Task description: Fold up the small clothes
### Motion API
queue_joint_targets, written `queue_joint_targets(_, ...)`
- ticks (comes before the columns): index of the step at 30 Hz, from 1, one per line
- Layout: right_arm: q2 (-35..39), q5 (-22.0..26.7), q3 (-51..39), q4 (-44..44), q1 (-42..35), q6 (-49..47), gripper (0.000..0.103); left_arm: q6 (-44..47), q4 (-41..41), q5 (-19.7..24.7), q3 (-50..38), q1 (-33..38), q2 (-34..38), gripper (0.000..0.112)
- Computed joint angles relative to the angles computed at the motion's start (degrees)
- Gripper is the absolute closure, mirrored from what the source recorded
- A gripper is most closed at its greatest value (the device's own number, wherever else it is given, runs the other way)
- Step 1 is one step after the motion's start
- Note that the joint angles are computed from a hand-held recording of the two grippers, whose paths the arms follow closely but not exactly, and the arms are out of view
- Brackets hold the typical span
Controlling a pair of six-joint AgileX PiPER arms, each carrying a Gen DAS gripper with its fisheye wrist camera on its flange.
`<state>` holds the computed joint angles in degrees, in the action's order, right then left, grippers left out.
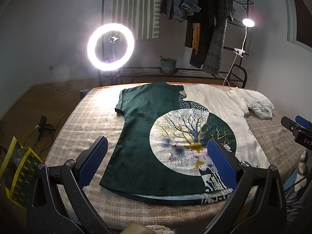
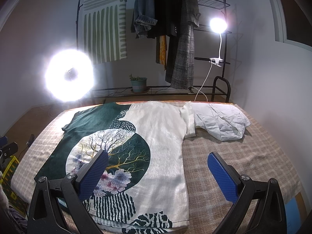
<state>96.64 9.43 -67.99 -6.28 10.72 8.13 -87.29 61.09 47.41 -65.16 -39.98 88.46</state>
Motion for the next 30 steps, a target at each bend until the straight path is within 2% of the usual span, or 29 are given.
queue_joint_targets(24,0.2,0.1,-0.1,-2.1,0.0,1.7,0.001,0.2,-0.4,-0.1,0.0,0.2,0.2,0.009)
queue_joint_targets(28,1.1,1.0,-1.4,-5.9,0.4,4.5,0.001,-1.9,0.5,-0.9,2.4,0.7,0.3,0.009)
queue_joint_targets(30,1.6,1.4,-2.1,-12.1,1.4,10.0,0.001,-2.6,0.3,-1.0,3.6,1.1,0.1,0.009)
